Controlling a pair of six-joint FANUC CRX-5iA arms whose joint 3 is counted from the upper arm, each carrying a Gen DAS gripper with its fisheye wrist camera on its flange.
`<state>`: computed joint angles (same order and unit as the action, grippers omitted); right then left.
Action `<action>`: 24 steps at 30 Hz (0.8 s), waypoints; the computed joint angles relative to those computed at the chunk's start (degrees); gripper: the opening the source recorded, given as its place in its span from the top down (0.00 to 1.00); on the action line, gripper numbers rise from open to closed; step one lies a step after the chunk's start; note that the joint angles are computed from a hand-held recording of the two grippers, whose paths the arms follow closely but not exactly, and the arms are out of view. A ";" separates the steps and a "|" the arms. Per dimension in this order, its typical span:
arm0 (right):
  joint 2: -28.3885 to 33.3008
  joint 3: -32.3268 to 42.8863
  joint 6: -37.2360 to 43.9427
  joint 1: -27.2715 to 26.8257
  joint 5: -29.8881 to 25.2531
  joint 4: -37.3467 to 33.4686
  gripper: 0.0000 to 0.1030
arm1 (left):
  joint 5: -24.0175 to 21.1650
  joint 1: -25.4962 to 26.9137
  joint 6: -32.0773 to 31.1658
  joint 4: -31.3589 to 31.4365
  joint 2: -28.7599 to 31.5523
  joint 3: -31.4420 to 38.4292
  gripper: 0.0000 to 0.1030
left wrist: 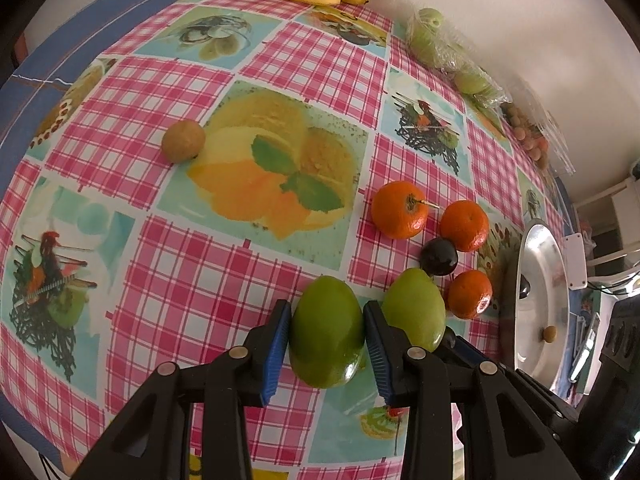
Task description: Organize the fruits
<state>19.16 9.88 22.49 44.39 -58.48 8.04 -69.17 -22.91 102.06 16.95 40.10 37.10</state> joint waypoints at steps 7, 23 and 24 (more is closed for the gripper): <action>-0.24 -0.17 0.95 -0.06 0.24 -0.27 0.74 | 0.45 0.01 -0.22 -0.04 -0.09 -0.22 0.62; -2.30 -2.24 -0.27 0.12 1.01 0.90 0.75 | 1.13 -0.05 0.11 -0.64 -1.68 -1.24 0.62; -2.62 -2.51 -0.62 0.20 1.11 1.25 0.75 | 1.38 -0.02 0.14 -0.57 -2.09 -1.63 0.62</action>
<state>16.54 7.38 21.87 44.59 -57.36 9.28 -67.79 -22.93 102.20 16.38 38.01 35.47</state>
